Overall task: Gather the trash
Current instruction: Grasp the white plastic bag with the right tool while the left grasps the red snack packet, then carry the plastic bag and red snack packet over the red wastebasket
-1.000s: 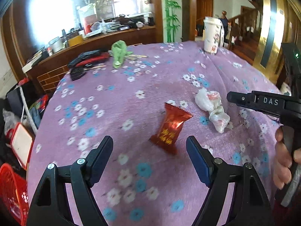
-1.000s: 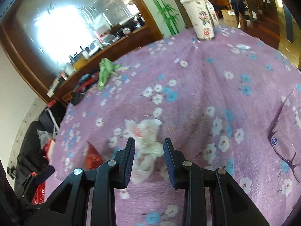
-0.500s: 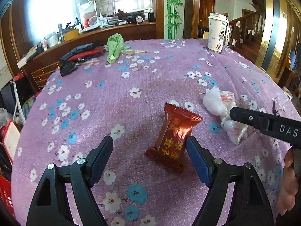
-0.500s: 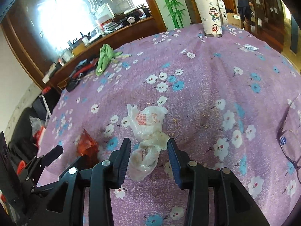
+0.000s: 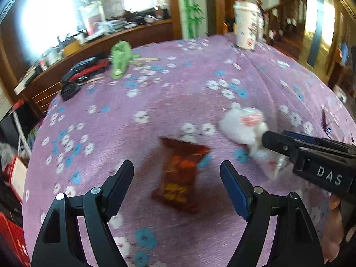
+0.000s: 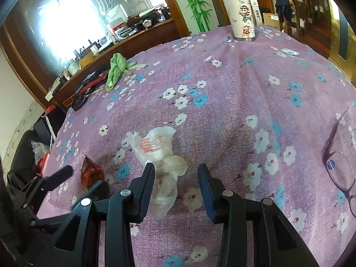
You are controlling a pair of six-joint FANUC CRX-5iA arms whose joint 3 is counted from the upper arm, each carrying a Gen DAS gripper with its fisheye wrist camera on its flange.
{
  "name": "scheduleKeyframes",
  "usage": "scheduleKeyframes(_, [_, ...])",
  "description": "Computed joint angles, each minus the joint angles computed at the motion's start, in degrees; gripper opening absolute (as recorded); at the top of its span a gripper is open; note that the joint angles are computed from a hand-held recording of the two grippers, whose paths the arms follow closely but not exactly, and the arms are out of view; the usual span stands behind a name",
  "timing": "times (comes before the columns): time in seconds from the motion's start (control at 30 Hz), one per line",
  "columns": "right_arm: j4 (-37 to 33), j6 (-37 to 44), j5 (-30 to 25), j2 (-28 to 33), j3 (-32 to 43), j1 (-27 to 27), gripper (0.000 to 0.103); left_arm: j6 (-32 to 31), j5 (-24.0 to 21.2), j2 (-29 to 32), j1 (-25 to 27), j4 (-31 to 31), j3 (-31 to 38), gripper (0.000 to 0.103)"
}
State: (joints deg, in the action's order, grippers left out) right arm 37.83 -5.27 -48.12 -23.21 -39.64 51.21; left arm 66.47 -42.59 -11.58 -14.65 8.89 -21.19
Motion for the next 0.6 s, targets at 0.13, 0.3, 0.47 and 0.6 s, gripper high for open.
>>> scheduleKeyframes(0.13, [-0.15,-0.91,0.48,-1.07,-0.56,-0.50,0.043,3.56,-2.03,2.67,-1.71,-4.20,2.21,0.071])
scheduleKeyframes(0.3, [-0.96,0.39,0.73,-0.55,-0.06,-0.46,0.043,0.53,-0.86,1.38,1.37,0.91,-1.44,0.045])
scheduleKeyframes(0.47, [-1.36,2.20,0.16,0.99,0.82,-0.19,0.043,-3.56,-0.47,-1.18,4.96,6.37,-4.97,0.032])
scheduleKeyframes(0.6, [-1.45,3.38,0.75,1.76,1.08,-0.24,0.043,-7.08,0.76,-3.95,7.94,11.64,-8.57,0.031])
